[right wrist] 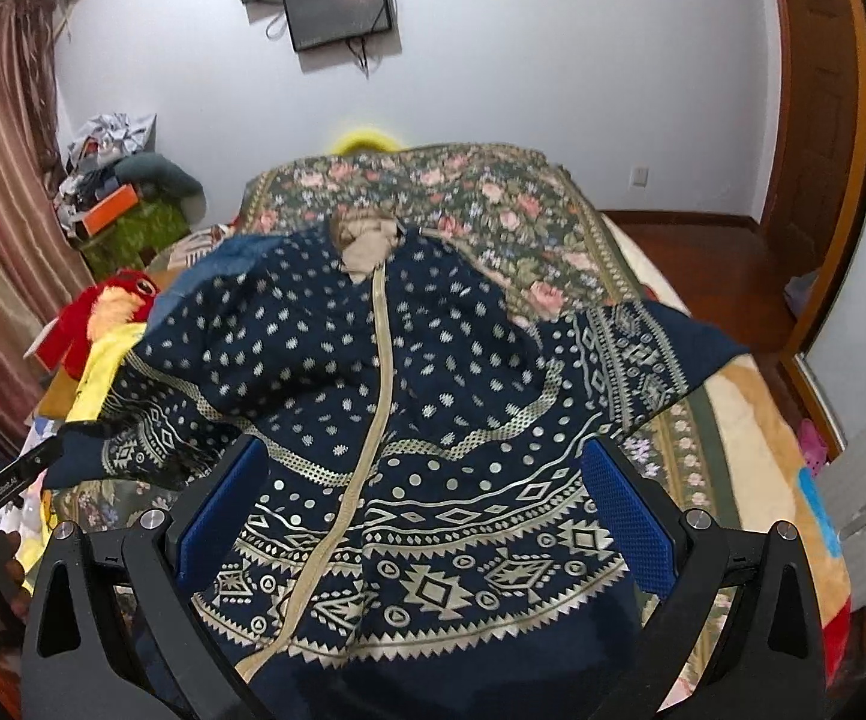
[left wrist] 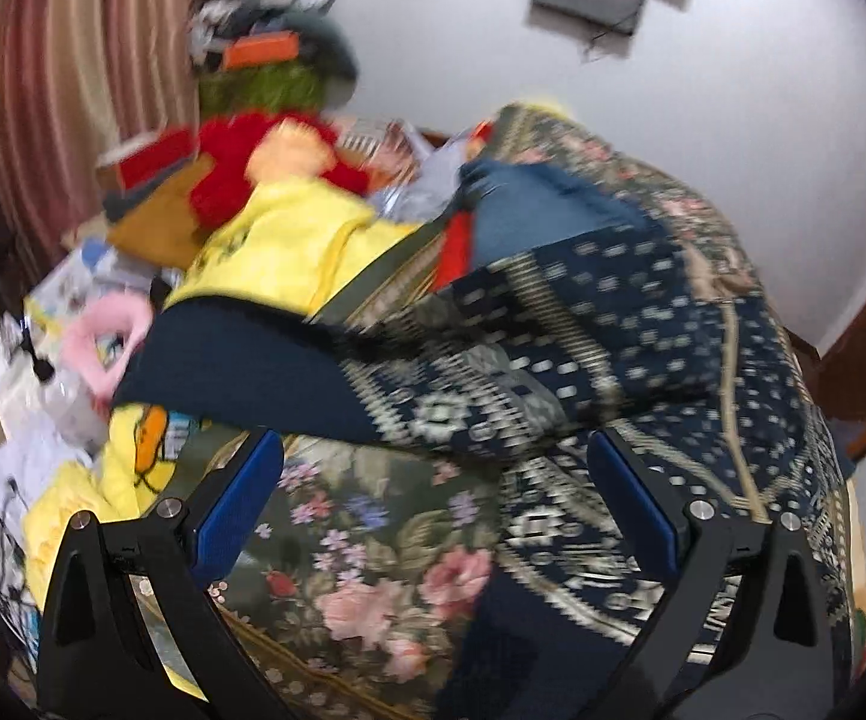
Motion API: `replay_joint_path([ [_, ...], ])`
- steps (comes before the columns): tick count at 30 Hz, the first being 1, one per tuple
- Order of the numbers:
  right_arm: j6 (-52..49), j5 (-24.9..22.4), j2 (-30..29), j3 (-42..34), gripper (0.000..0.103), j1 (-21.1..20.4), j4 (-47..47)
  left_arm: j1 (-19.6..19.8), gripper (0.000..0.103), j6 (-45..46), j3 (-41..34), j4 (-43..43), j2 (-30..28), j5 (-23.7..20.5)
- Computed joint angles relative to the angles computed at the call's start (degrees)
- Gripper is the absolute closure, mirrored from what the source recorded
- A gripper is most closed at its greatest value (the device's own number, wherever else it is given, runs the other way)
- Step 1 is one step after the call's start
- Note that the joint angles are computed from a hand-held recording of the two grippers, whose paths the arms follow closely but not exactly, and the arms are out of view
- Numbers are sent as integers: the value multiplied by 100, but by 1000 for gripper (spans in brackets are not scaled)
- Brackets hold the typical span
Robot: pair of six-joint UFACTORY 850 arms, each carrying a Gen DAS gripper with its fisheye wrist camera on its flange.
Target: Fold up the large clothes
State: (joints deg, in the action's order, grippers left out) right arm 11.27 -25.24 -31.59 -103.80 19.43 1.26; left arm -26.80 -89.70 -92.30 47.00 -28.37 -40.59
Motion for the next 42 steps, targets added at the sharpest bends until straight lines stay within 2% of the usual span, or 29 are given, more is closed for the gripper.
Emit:
replay_joint_path([
  [6, -120, -369, -346, -405, 0, 27, 65, 735, 1, -77, 988, -1365, 416, 1278],
  [10, -99, -516, -502, -589, 0, 20, 47, 1131, 1, -484, 1605, -1643, 696, 2161],
  [12, -102, -582, -559, -665, 0, 9, 81, 1302, 4, -126, 1779, -2155, 745, 2594],
  [15, -84, -670, -635, -774, 0, 3, 106, 1555, 13, 753, 2033, -3565, 765, 3179],
  [17, -79, -689, -656, -806, 0, 0, 106, 1612, 14, 668, 2058, -3591, 729, 3263],
  [19, -116, -709, -688, -861, 0, -3, 136, 1639, 17, 172, 2013, -3040, 668, 3180],
  [22, -186, -722, -704, -891, 0, 0, 201, 1648, 24, -586, 1780, -2215, 506, 2737],
  [27, -251, -724, -699, -884, 0, -1, 257, 1656, 25, -1446, 1592, -1318, 406, 2385],
  [29, -285, -714, -678, -867, 0, -6, 315, 1614, 36, -1650, 1418, -1083, 304, 2082],
  [30, -307, -691, -661, -848, 0, -9, 342, 1571, 51, -1750, 1336, -984, 269, 1840],
  [31, -318, -660, -636, -820, 0, -11, 352, 1505, 74, -1787, 1233, -885, 235, 1534],
  [33, -342, -612, -590, -765, 0, -16, 372, 1449, 87, -1787, 1143, -737, 219, 1262],
  [34, -349, -603, -573, -748, 0, -14, 381, 1406, 92, -1924, 1149, -518, 262, 1233],
  [37, -430, -561, -520, -670, 0, -37, 454, 1258, 96, -2066, 1053, -13, 362, 958],
  [42, -585, -447, -421, -505, 0, -97, 679, 936, 97, -2001, 553, 940, 404, 471],
])
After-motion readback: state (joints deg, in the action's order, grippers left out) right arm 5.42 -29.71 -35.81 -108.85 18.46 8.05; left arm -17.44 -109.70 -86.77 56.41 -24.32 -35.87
